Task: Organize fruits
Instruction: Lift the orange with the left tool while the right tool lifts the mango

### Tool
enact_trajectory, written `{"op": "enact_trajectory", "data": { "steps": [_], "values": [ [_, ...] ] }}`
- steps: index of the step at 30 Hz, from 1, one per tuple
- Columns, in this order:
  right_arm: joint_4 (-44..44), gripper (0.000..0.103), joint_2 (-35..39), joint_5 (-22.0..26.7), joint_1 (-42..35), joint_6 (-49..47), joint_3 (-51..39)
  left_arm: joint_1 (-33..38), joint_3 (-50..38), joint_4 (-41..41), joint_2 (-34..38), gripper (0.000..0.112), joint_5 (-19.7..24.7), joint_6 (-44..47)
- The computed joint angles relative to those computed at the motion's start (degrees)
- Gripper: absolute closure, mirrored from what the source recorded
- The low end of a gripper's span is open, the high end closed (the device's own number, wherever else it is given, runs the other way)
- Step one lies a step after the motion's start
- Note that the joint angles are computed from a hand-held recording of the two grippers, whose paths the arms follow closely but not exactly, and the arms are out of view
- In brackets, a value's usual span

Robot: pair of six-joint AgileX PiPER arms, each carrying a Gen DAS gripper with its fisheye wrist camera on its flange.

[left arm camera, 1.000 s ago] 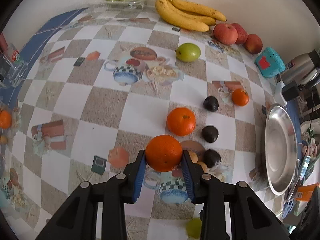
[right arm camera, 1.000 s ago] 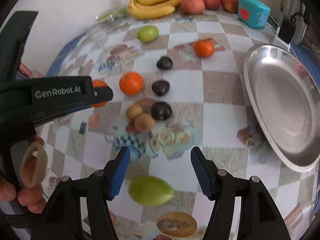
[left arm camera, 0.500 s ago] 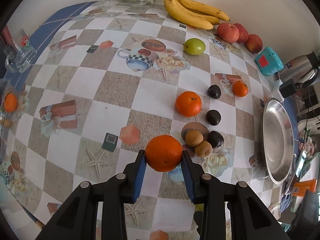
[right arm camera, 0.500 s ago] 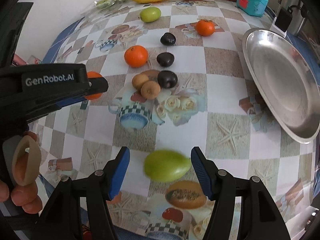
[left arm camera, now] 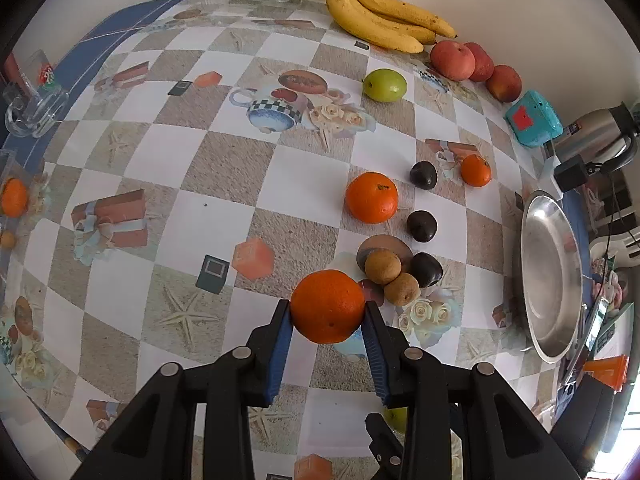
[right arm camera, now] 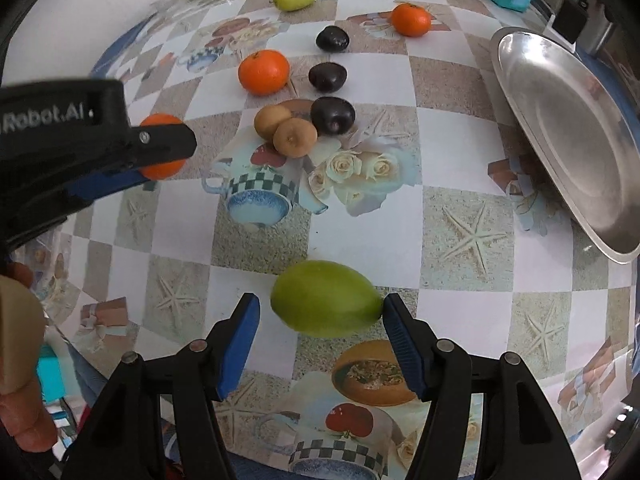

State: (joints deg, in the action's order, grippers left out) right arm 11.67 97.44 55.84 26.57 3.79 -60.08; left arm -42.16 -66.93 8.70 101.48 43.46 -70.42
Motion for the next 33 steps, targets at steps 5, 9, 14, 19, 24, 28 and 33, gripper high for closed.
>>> {"op": "enact_trajectory", "data": {
  "steps": [5,9,14,19,24,28,33],
  "values": [
    [-0.7,0.038,0.4,-0.1,-0.1,0.3,0.6,0.4,-0.1,-1.2,0.8,0.075,-0.4,1.1],
    [-2.5,0.038,0.6,-0.5,1.2,2.1,0.5,0.5,0.1,-1.4,1.0,0.075,-0.6,1.3],
    [-5.3,0.037,0.4,-1.3,4.8,5.0,1.2,0.6,0.1,-1.9,1.2,0.075,-0.8,1.8],
    [-5.0,0.035,0.2,-2.3,5.6,5.2,1.7,0.7,0.1,-2.2,1.5,0.075,-1.1,2.0],
    [-2.1,0.042,-1.0,-2.6,2.9,2.1,2.4,0.8,0.2,-2.3,1.4,0.075,-1.4,2.2],
    [-1.3,0.046,-1.3,-2.5,1.9,0.4,2.5,0.9,0.4,-2.3,1.1,0.075,-1.7,2.1],
    [0.3,0.046,-3.9,-3.4,1.0,-0.9,2.4,0.8,0.6,-0.9,0.1,0.075,-1.4,0.6]
  ]
}}
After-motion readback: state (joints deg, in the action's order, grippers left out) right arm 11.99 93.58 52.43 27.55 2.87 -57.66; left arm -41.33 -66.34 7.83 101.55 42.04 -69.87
